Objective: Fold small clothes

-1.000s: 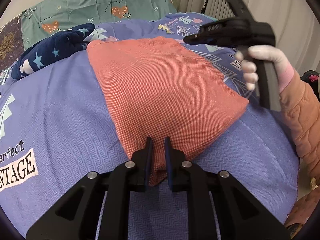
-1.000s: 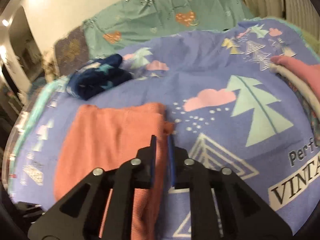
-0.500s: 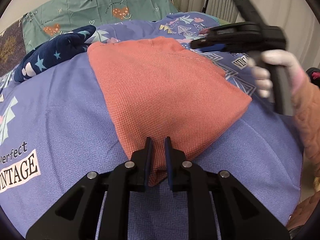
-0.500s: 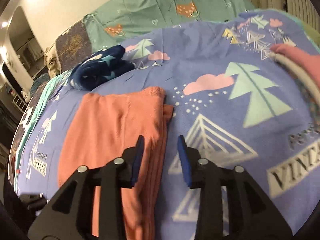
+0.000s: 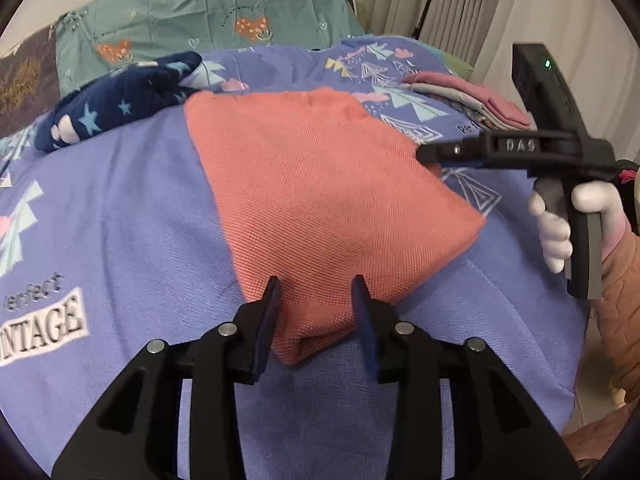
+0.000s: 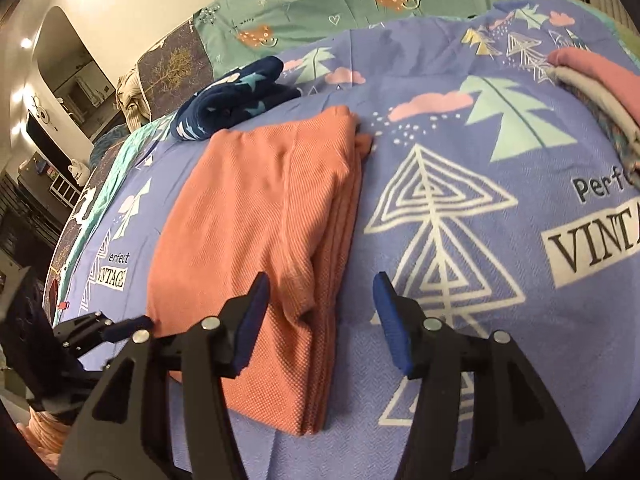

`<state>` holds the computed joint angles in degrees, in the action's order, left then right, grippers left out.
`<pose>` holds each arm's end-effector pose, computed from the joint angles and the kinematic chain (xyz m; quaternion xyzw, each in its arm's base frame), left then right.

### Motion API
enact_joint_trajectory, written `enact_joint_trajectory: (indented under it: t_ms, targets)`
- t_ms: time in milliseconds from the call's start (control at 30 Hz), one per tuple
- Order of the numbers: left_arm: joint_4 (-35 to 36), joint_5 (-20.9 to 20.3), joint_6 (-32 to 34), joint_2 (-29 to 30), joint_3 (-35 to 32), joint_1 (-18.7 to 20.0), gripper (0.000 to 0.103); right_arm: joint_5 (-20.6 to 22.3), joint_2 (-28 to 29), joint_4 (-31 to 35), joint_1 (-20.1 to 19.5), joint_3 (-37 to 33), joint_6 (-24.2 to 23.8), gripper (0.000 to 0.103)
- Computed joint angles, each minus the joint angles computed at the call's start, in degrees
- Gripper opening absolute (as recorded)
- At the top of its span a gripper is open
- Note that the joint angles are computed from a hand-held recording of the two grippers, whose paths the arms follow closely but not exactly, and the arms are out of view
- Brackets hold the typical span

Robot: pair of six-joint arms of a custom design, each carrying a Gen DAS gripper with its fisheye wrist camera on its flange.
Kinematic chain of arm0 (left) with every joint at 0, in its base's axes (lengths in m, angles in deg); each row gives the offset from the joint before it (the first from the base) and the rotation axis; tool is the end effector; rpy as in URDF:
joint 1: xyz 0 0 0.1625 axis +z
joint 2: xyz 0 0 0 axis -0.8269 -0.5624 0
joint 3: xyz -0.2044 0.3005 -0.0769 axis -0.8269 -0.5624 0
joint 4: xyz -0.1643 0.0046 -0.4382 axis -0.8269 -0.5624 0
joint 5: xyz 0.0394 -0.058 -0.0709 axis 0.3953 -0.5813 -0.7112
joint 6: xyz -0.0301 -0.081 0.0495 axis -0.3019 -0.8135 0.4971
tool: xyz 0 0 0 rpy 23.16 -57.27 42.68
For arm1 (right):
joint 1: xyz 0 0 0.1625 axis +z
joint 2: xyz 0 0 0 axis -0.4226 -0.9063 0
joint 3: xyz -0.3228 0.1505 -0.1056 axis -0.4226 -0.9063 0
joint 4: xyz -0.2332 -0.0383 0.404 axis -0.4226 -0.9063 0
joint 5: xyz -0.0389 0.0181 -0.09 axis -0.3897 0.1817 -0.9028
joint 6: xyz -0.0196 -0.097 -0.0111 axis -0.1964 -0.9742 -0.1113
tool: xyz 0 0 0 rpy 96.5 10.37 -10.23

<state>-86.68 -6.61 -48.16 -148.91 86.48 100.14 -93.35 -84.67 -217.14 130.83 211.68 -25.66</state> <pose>-0.0619 -0.3336 0.2478 0.2686 0.8985 -0.2516 0.2391 0.2275 -0.4283 0.0661 0.1922 -0.9440 0.2246 0.1469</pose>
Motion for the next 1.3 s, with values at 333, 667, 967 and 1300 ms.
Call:
enact_joint_trajectory:
  t_ms: [333,667,967,1300]
  targets:
    - [-10.67,-5.47,7.24,15.94,-9.51,10.49,0.062,5.57,0.77,3.78,-3.13,-1.9,1.46,0.062]
    - [-19.86,-20.66,9.77,35.4,-21.12,21.51,0.053,13.58,8.8,8.73,-5.95,-12.07,4.21,0.042]
    - [-22.68,-8.93,15.9,31.15,-18.15,5.13,0.029,3.95,1.93,-6.57,2.28,-5.66,-2.03,0.024]
    - [-34.78,-14.6,20.7,55.0,-33.92,-6.77,0.029,-11.61,-19.95,-7.49,6.33,-4.05,-10.31,0.025]
